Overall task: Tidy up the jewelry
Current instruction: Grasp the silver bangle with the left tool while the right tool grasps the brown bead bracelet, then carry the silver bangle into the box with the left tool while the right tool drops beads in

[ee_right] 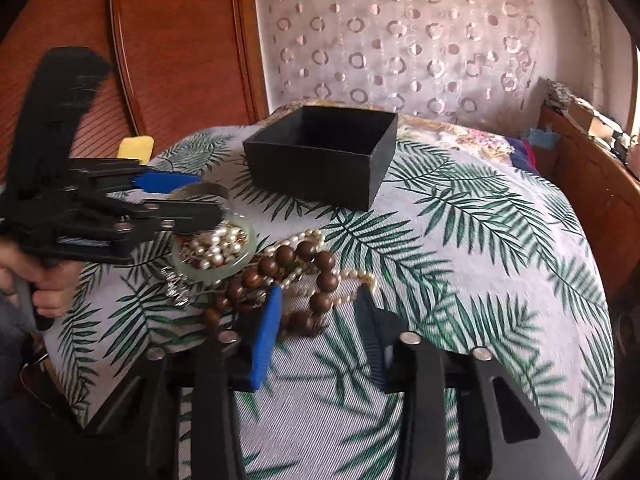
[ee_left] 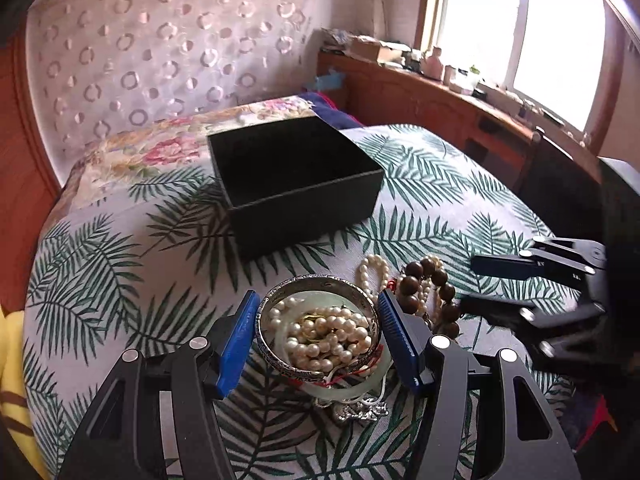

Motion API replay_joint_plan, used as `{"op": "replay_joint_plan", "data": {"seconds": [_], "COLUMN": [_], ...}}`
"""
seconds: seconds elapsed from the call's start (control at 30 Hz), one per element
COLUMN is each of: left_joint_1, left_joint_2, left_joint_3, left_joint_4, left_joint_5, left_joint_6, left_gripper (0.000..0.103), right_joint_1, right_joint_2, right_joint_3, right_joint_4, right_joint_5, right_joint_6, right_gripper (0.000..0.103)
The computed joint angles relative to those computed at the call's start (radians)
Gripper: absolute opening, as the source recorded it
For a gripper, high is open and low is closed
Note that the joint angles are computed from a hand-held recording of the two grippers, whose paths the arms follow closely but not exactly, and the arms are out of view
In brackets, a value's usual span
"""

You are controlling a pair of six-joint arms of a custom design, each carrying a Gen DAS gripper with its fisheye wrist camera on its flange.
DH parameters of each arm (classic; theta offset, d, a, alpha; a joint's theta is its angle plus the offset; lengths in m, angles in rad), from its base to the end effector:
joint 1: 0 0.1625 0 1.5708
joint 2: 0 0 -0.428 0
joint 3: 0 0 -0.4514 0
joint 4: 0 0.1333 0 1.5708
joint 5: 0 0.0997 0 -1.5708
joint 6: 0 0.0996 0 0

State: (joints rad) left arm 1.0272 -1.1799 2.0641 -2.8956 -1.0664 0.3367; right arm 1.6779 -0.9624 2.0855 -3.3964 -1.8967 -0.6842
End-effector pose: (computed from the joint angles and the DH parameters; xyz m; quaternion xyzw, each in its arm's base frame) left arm -0.1429 -0.5873 0.1727 0.3533 0.8781 -0.2356 0.2203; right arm 0.1625 -0.5629 0.0992 0.3056 -0.8764 0.2821 0.2426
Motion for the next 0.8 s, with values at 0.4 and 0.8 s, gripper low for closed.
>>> {"op": "replay_joint_plan", "data": {"seconds": [0.4, 0.8], "left_joint_1": [-0.003, -0.019], "left_joint_2": [-0.019, -0.032], "left_joint_3": [0.02, 0.024], "left_joint_4": [-0.032, -0.091], "left_joint_5": [-0.007, -0.003], "left_joint_6": [-0.003, -0.001], "left_gripper": [0.058, 0.058], "right_joint_1": [-0.009, 0.051], "right_joint_2": [0.02, -0.09], "right_joint_3": [-0.088, -0.016], "right_joint_4": [0.173, 0.088], "right_joint_5": [-0.004, 0.092], "right_joint_6": [0.019, -0.049], "right_gripper": [0.015, 0.015]}}
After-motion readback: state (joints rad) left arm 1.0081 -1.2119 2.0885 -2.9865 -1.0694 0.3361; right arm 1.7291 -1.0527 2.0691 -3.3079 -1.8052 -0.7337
